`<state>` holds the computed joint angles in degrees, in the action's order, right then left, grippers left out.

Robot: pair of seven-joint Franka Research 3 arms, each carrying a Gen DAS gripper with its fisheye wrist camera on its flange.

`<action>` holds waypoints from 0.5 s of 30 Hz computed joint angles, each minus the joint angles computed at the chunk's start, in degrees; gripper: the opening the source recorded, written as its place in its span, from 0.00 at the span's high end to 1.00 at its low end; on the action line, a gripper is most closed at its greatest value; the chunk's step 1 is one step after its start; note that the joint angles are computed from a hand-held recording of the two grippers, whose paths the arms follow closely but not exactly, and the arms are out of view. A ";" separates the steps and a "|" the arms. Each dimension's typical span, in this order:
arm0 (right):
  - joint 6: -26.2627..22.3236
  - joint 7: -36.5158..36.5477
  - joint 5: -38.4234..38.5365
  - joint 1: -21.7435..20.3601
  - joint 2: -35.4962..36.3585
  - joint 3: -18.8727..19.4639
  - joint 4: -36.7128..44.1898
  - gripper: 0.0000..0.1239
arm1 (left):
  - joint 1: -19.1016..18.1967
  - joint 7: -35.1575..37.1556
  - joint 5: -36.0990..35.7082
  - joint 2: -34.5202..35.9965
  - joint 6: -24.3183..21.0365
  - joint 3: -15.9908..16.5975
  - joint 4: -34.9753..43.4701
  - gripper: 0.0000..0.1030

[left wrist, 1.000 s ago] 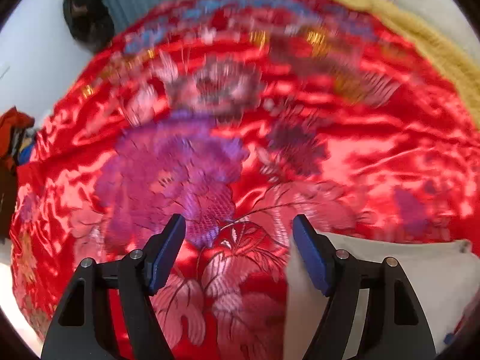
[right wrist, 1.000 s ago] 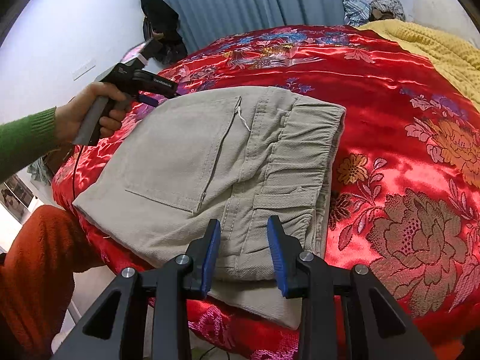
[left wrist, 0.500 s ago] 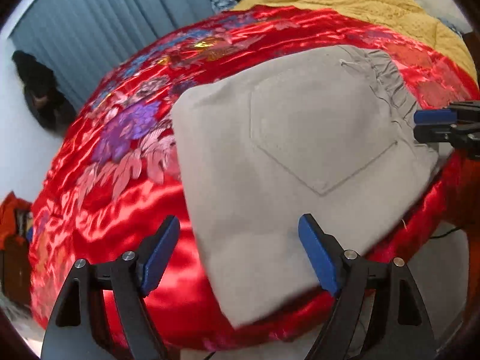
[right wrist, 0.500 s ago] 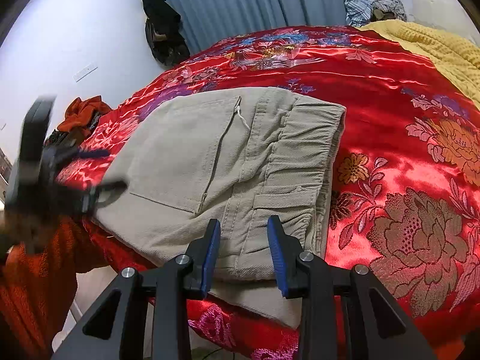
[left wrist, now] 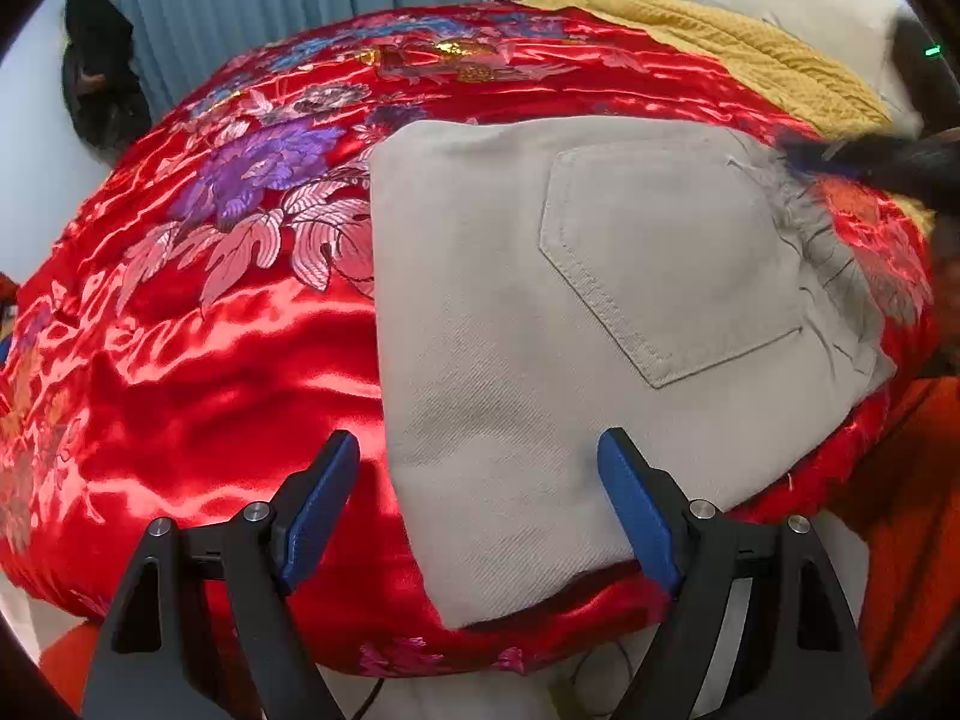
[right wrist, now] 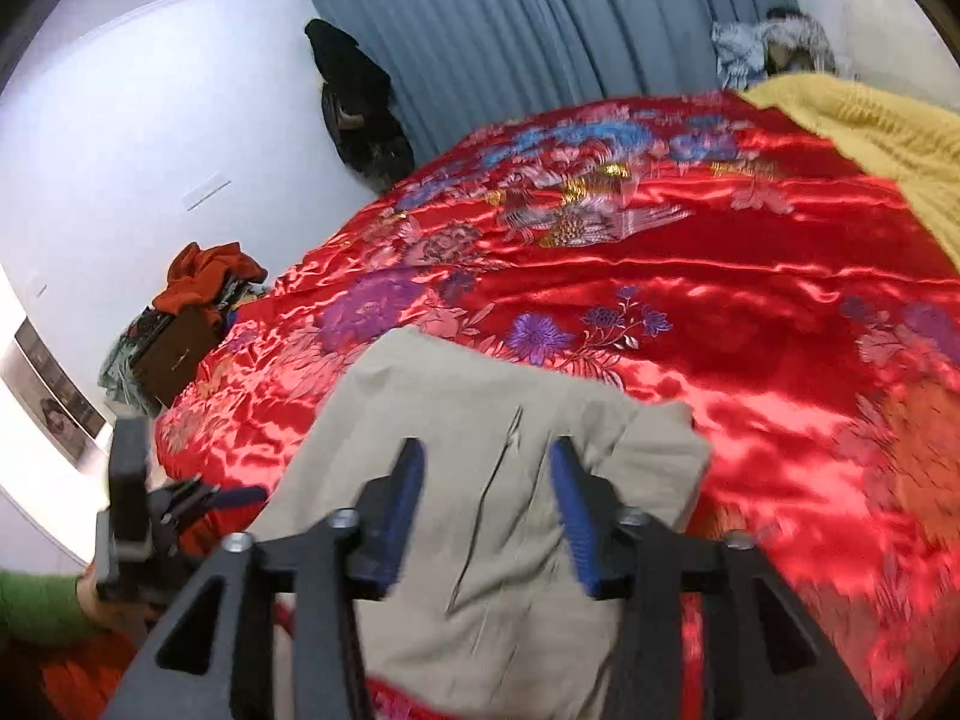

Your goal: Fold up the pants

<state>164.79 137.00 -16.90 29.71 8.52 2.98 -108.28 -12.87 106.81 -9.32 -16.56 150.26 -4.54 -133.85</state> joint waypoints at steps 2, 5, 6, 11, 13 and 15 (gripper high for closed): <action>-10.40 0.78 3.18 -0.21 2.41 -0.56 2.93 0.71 | 0.04 0.20 -0.14 -0.23 -0.14 0.15 -0.14 0.19; -9.03 7.79 -0.28 -0.13 -0.64 -1.21 -0.96 0.82 | 0.29 -0.61 0.42 -0.87 0.08 -0.06 -0.77 0.19; -9.21 11.45 -4.95 0.69 -2.80 -1.43 -2.30 0.80 | 0.18 -0.69 0.16 -0.92 0.28 0.08 -0.93 0.19; 0.92 0.29 0.02 -0.60 -8.88 4.70 -9.49 0.71 | 0.03 -1.45 -0.93 -0.49 -0.56 0.43 -0.42 0.19; -0.90 -4.13 3.11 -0.09 -8.34 6.76 -10.20 0.55 | 0.11 -1.39 -1.14 -0.46 -0.48 0.49 -0.46 0.15; -7.19 -3.27 2.48 0.45 -6.91 7.50 -10.39 0.57 | 0.21 -1.58 -1.34 -0.49 -1.19 0.52 -0.41 0.12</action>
